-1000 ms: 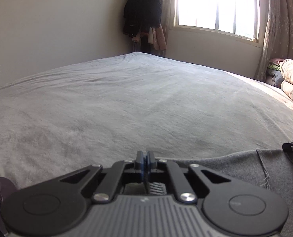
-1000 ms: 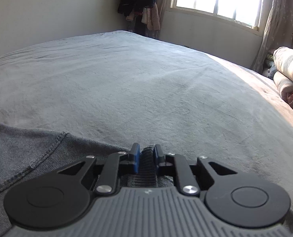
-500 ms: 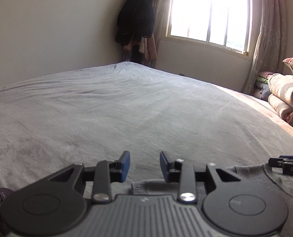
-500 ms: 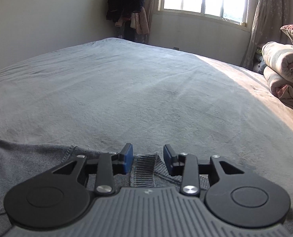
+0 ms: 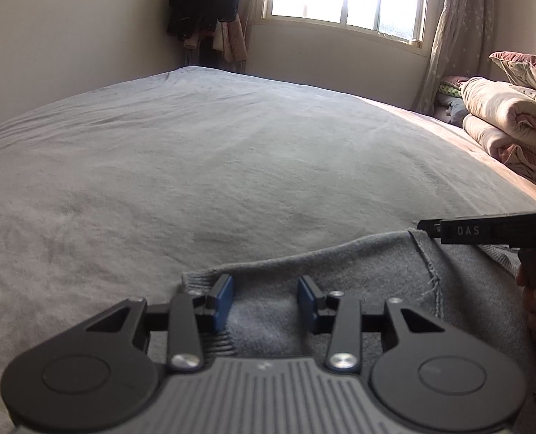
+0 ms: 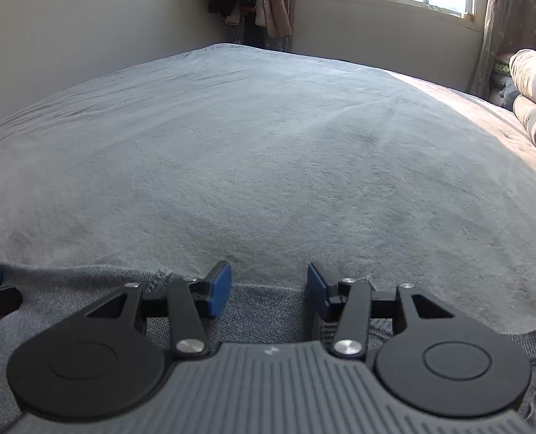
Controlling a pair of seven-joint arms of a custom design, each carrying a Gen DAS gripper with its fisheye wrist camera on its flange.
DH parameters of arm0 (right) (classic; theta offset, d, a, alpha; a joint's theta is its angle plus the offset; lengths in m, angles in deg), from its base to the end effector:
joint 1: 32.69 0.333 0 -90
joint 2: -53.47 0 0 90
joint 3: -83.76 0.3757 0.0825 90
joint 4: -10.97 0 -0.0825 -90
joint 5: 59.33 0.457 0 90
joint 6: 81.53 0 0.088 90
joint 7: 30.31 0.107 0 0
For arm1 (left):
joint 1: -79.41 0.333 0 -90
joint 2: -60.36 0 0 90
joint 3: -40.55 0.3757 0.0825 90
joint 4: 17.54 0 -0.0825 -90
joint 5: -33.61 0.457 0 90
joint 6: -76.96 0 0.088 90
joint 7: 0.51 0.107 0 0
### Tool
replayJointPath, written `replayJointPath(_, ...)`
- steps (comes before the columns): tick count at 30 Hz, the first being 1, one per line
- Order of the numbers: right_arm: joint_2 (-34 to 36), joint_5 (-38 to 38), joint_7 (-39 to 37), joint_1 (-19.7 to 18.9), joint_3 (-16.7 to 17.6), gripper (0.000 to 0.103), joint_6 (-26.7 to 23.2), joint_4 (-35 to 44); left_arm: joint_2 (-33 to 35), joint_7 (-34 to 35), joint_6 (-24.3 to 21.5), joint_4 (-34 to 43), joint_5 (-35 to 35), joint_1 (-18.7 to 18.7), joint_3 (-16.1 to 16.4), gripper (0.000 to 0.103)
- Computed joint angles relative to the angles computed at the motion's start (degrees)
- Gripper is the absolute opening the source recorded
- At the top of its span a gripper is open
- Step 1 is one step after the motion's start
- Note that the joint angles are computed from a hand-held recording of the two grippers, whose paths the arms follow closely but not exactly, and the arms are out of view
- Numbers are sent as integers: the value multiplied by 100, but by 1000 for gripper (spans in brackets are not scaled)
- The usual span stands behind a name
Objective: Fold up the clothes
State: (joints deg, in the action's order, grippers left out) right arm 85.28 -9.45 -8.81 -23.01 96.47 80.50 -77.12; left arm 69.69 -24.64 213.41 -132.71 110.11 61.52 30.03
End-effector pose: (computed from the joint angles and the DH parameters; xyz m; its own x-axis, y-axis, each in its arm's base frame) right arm 0.7969 0.2458 0.4206 0.6899 -0.7239 0.0061 -0.4359 -0.4221 -0.7948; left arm 0.6029 -0.3104 0.4208 0.4735 -0.8730 0.1171 -0.4507 -0.3544 -0.8193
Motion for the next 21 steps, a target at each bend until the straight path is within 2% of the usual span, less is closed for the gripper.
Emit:
replayJointPath(4, -363, 97, -171, -83, 24, 53, 189, -384, -96, -428, 219, -125, 177, 52, 25, 41)
replayJointPath(8, -1138, 93, -123, -205, -245, 57, -68, -1126, -86, -312, 135, -79, 60, 55, -15, 42)
replayJointPath(9, -1365, 34, -109, -223, -357, 60, -153, -1346, -110, -184, 63, -65, -73, 46, -35, 43)
replayJointPath(10, -1608, -49, -133, -247, -473, 64, -249, -1579, -143, -91, -17, -57, -176, 32, -55, 49)
replayJointPath(13, -2285, -338, -298, -326, -819, 68, -535, -2199, -354, -24, -197, -126, -217, -34, -126, 58)
replayJointPath(16, -2834, -709, -292, -376, -1125, 73, -702, -2728, -564, 362, -32, -183, -333, -41, -231, 70)
replayJointPath(18, -3139, -889, -218, -433, -1282, 73, -765, -3027, -648, 692, 113, -168, -499, -54, -302, 72)
replayJointPath(21, -3481, -662, -69, -504, -1446, 73, -899, -3393, -727, 889, 623, -163, -703, -85, -389, 76)
